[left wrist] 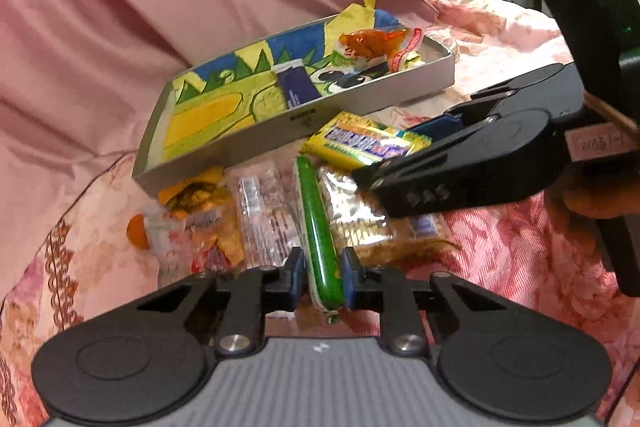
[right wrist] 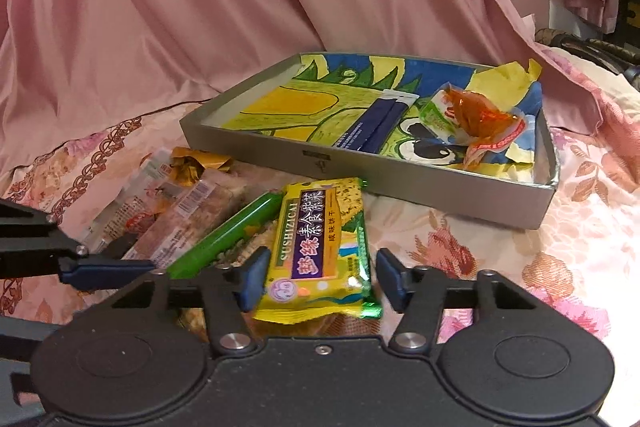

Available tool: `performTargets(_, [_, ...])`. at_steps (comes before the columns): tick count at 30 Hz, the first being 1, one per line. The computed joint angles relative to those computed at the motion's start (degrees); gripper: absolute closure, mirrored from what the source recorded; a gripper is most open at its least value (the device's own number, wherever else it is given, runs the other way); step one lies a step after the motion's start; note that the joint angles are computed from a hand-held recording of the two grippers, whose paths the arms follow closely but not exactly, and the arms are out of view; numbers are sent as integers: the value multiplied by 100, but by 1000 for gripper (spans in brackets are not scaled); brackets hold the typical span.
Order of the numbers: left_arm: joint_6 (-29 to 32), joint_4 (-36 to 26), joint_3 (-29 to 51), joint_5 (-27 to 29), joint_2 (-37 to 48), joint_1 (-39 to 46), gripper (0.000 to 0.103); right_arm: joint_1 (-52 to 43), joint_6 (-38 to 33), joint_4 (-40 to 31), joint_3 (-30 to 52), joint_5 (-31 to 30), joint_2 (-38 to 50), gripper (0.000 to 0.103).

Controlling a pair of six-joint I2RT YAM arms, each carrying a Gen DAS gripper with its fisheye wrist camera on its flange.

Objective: Organize snacks
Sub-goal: 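Grasp the green sausage with the left tool while the right tool grasps the yellow wafer bar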

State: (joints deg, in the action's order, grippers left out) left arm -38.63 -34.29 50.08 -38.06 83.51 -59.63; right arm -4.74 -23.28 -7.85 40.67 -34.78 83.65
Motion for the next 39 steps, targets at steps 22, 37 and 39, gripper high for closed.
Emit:
performTargets(22, [767, 455, 8, 500, 100, 258, 61, -267, -218, -542, 166, -246, 1, 49])
performTargets(37, [223, 1229, -813, 2096, -699, 1269, 55, -277, -277, -668, 334, -329, 182, 48])
performTargets(39, [196, 1349, -952, 2276, -876, 1418, 55, -278, -273, -668, 336, -331, 188, 48])
